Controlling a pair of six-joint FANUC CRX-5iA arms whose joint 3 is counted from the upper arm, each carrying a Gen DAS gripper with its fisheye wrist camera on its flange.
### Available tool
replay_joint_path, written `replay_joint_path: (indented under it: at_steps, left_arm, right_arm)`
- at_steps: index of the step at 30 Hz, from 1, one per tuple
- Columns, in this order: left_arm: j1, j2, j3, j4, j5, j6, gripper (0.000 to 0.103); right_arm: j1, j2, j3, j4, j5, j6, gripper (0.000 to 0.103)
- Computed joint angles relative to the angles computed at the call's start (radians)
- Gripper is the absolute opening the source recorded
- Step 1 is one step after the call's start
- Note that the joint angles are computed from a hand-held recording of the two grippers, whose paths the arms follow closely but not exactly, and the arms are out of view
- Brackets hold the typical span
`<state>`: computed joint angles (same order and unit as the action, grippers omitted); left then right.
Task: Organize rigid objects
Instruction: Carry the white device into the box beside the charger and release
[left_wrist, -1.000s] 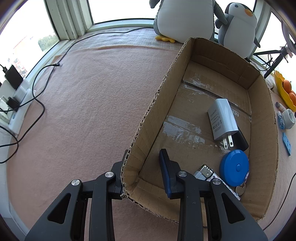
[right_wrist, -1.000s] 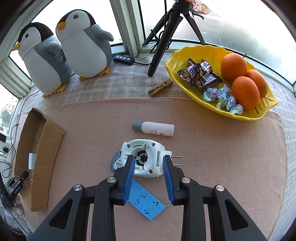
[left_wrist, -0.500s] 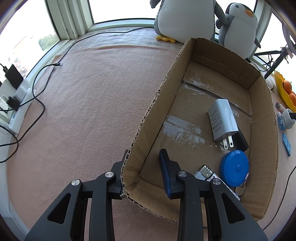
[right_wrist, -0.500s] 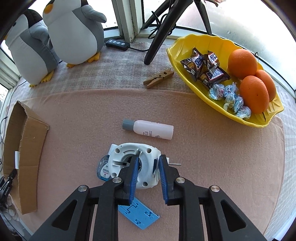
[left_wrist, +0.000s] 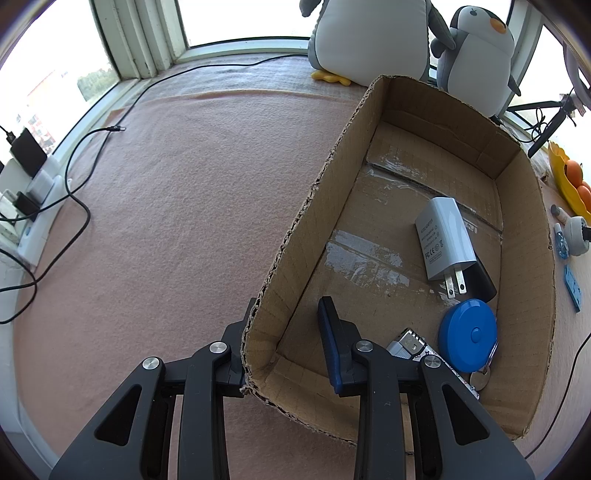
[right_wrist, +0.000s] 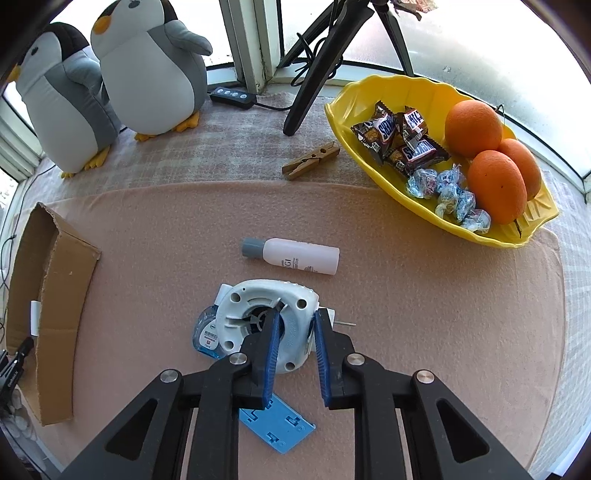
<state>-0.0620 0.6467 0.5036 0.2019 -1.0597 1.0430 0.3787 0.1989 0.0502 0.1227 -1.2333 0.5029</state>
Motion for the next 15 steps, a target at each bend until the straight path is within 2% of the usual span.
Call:
replay_joint_path:
  at_steps: [15]
  left_arm:
    - [0.001,-0.004,-0.009,0.002,0.005,-0.004,0.029]
  right_arm:
    - [0.075,-0.043,-0.022,0.111,0.016,-0.063,0.016]
